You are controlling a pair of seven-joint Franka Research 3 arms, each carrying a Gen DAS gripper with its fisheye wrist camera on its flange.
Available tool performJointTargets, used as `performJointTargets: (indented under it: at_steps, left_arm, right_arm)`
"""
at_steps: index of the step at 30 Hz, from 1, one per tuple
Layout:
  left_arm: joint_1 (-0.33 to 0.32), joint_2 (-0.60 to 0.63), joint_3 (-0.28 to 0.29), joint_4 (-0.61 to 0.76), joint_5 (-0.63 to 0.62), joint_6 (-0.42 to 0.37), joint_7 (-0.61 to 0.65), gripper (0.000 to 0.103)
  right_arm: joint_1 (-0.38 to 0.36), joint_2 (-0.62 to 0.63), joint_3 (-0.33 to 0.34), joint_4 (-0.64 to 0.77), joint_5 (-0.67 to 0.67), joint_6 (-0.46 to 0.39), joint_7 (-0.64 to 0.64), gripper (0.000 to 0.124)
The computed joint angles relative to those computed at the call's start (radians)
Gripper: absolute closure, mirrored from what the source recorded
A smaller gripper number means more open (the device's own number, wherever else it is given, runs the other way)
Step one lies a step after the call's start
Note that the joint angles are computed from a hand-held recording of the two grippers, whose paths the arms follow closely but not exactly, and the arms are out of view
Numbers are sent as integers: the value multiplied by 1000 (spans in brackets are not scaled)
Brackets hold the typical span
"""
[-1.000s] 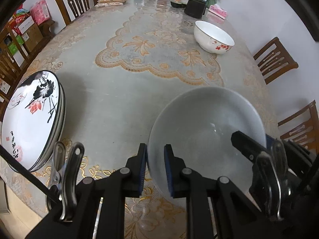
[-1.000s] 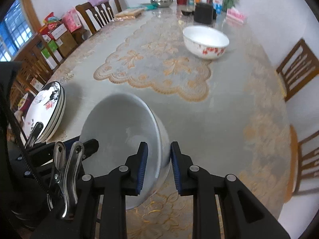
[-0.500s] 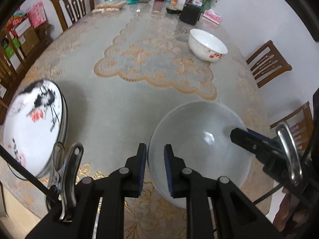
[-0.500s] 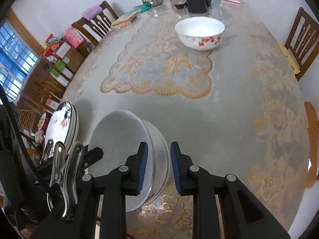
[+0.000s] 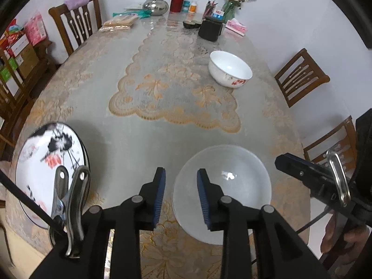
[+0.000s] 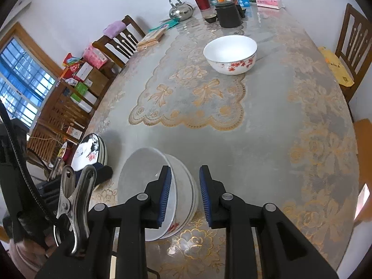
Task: Organize plates and bowls
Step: 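Move the right gripper to the nested bowls and close on their rim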
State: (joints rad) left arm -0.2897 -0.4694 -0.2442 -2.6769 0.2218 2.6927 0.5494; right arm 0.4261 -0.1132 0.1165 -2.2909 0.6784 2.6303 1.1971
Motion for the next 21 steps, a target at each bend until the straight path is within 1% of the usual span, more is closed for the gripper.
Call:
performJointTargets:
  at_steps: [2, 5, 8, 9, 10, 11, 13, 14, 17, 21]
  left_arm:
    - [-8, 1, 19, 8, -7, 4, 31, 74]
    - [-16, 16, 48, 31, -26, 8, 95, 74]
    - [-11, 55, 67, 81, -45, 2, 161, 74]
    - [-5, 68, 67, 97, -50, 1, 175, 74]
    - [1, 81, 67, 112, -54, 0, 186, 74]
    - [4, 102, 72, 135, -62, 1, 204, 74]
    - [18, 137, 71, 170, -70, 2, 223, 74]
    - [27, 156, 67, 188, -68, 2, 228, 74]
    - [60, 234, 55, 270, -47, -19, 230, 73]
    - [73, 344, 64, 380, -84, -44, 278, 73]
  right_arm:
    - [-4, 4, -12, 14, 25, -16, -23, 94]
    - [-18, 18, -19, 40, 28, -39, -16, 91]
    - [-36, 30, -16, 64, -27, -34, 14, 87]
    - [-42, 35, -12, 72, -69, -20, 38, 85]
    - [-48, 41, -9, 80, -117, -5, 63, 79]
    - [-53, 50, -7, 91, -157, 3, 85, 69]
    - [-62, 72, -10, 120, -208, -4, 116, 61]
    - [-66, 89, -13, 142, -217, -18, 120, 61]
    - [-81, 147, -21, 220, -184, -68, 90, 61]
    - [-108, 243, -22, 335, -140, -97, 53, 61]
